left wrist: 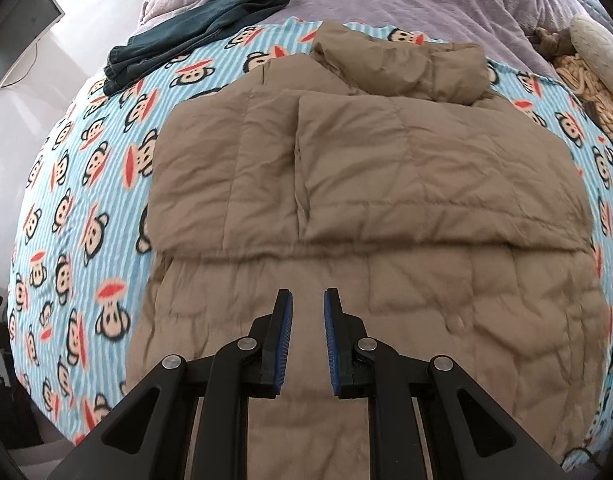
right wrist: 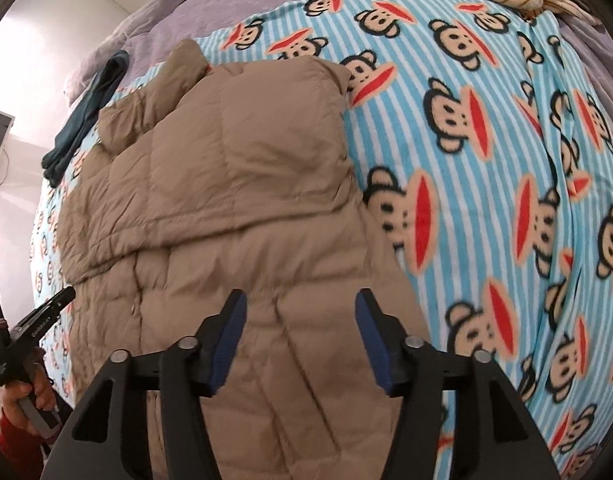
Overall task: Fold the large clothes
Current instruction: 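Open the left gripper and release the folded jacket, withdrawing both tools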
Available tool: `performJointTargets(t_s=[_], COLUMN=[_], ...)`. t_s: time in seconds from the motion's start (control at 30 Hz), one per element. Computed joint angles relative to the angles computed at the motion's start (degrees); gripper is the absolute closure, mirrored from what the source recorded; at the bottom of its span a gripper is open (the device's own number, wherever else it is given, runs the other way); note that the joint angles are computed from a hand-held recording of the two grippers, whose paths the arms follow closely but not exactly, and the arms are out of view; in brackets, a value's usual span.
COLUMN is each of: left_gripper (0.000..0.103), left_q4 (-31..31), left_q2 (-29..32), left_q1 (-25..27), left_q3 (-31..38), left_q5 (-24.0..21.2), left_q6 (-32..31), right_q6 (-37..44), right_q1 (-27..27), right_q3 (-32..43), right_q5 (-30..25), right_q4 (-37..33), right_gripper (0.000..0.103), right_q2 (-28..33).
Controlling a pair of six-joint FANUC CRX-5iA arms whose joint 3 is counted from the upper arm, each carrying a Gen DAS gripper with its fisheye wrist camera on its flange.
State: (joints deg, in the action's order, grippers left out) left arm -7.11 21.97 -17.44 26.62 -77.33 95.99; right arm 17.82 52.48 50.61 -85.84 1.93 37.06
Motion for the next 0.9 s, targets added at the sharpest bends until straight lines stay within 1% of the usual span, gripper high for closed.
performJointTargets(t_s=[0.07,0.1,0.13,0.17,0.2,0.23,0.27,0.4,0.47,0.67,0.73,0.8,0.9], left_gripper=[0.085,0.079,0.032,0.006,0.002,0.001,0.001,0.001,0.001,0.001,0.001,0.001,0.001], left_q4=[0.1,0.3,0.3,-0.1,-1.4,-1.3,-0.7,-1.6,-2.2,-1.0,-0.3,0.6,1.4], left_q2=[-1.4,-2.3,-3.1,-3.7,-5.3,-6.8,-7.3,-9.1,-10.1,-13.8,-14.7,-15.7,-17.4], left_q1=[-0.1,-0.2,-0.3,-0.5,-0.8,-0.9,-0.7,-1.2,-1.5,-0.5,0.1,1.0,2.4], left_q3=[-1.4,-2.4,-3.2,-3.6,-4.9,-6.3,-6.7,-8.1,-8.8,-12.3,-13.6,-15.2,-17.8], left_q5=[-0.3,-0.4,-0.8,-1.2,-0.2,0.6,0.2,-1.1,-1.4,-0.5,-0.1,0.5,1.3], left_q6=[0.6,1.0,1.6,2.5,4.5,5.0,4.6,5.7,6.0,4.9,4.0,2.5,0.0], right_q6=[-0.3,-0.5,-0.6,-0.8,-1.1,-1.5,-1.8,-2.8,-3.0,-6.0,-7.3,-9.2,-12.4], right_q1=[0.7,1.1,1.4,1.7,2.0,2.3,2.6,3.6,4.0,6.8,8.0,9.4,10.7], right_q3=[-1.5,-2.1,-2.5,-3.0,-3.8,-4.6,-5.4,-7.4,-8.4,-10.7,-11.3,-12.0,-11.8], right_q5=[0.9,1.3,1.4,1.6,2.1,2.8,3.3,4.4,5.3,7.0,7.6,8.4,8.2], right_q4=[0.0,0.2,0.3,0.4,0.5,0.7,0.8,0.9,0.6,3.4,4.8,6.4,6.5], right_gripper=[0.035,0.034,0.033,0.032,0.031,0.031,0.031,0.031,0.022,0.018,0.0,0.0,0.0], right_q2=[-1.4,-1.9,-2.3,-2.8,-3.4,-4.0,-4.6,-6.2,-7.0,-9.1,-9.4,-9.5,-9.1])
